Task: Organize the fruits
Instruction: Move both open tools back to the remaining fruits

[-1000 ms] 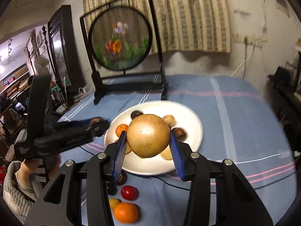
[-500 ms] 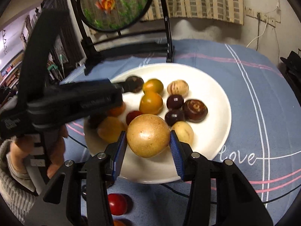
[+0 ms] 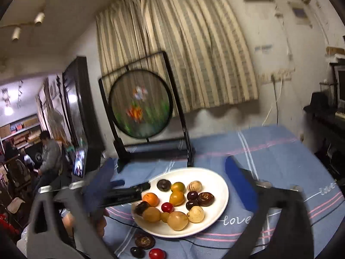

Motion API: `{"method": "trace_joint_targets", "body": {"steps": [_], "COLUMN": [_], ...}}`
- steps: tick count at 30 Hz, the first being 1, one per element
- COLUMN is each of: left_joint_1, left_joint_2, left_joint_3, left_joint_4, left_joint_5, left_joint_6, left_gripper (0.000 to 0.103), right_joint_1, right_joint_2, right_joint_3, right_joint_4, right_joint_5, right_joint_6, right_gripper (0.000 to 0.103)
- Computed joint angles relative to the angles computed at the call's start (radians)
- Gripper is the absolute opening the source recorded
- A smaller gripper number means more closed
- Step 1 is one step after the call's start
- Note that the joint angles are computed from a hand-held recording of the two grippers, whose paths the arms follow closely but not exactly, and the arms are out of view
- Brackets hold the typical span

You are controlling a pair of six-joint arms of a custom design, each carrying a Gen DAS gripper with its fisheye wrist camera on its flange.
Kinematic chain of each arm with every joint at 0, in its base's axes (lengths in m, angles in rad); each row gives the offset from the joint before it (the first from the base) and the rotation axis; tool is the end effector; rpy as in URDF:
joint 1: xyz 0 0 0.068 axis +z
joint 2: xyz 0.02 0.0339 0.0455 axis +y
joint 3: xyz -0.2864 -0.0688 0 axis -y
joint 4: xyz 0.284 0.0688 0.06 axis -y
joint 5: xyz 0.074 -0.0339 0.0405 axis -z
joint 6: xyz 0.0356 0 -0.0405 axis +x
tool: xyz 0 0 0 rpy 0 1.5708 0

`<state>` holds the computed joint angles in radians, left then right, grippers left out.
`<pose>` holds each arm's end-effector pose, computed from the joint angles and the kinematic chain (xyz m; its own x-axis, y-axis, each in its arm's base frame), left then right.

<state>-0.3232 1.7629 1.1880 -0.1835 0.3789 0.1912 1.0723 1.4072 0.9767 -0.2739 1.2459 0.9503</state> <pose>0.3973 -0.1470 0.2169 -0.5358 0.3657 -0.7611 0.6636 0.7397 -0.1118 0.1834 0.2663 0.2768 -0.1272 0.3095 -0.9424 0.2896 0.9203 0.2631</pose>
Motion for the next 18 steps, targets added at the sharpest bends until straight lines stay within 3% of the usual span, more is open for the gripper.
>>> {"method": "trace_joint_targets", "body": {"steps": [4, 10, 13, 18], "left_joint_1": [0.048, 0.056, 0.044, 0.003], "left_joint_2": [-0.105, -0.201, -0.187, -0.145], "left_joint_3": [-0.176, -0.377, -0.372, -0.332], "left_joint_4": [0.022, 0.102, 0.094, 0.074], "left_joint_5": [0.012, -0.053, -0.055, -0.081], "left_joint_6": [0.065, 0.169, 0.16, 0.147], "left_gripper": [0.09, 0.094, 0.094, 0.094], "right_joint_1": [0.047, 0.093, 0.089, 0.065], "right_joint_2": [0.059, 0.04, -0.024, -0.058], "right_joint_3": [0.028, -0.013, -0.093, -0.13], "right_joint_4": [-0.292, -0.458, -0.363, -0.315], "right_joint_5": [-0.061, -0.107, -0.124, -0.172], "right_joint_6": [0.326, 0.657, 0.674, 0.683], "right_gripper": [0.102, 0.102, 0.102, 0.102]}}
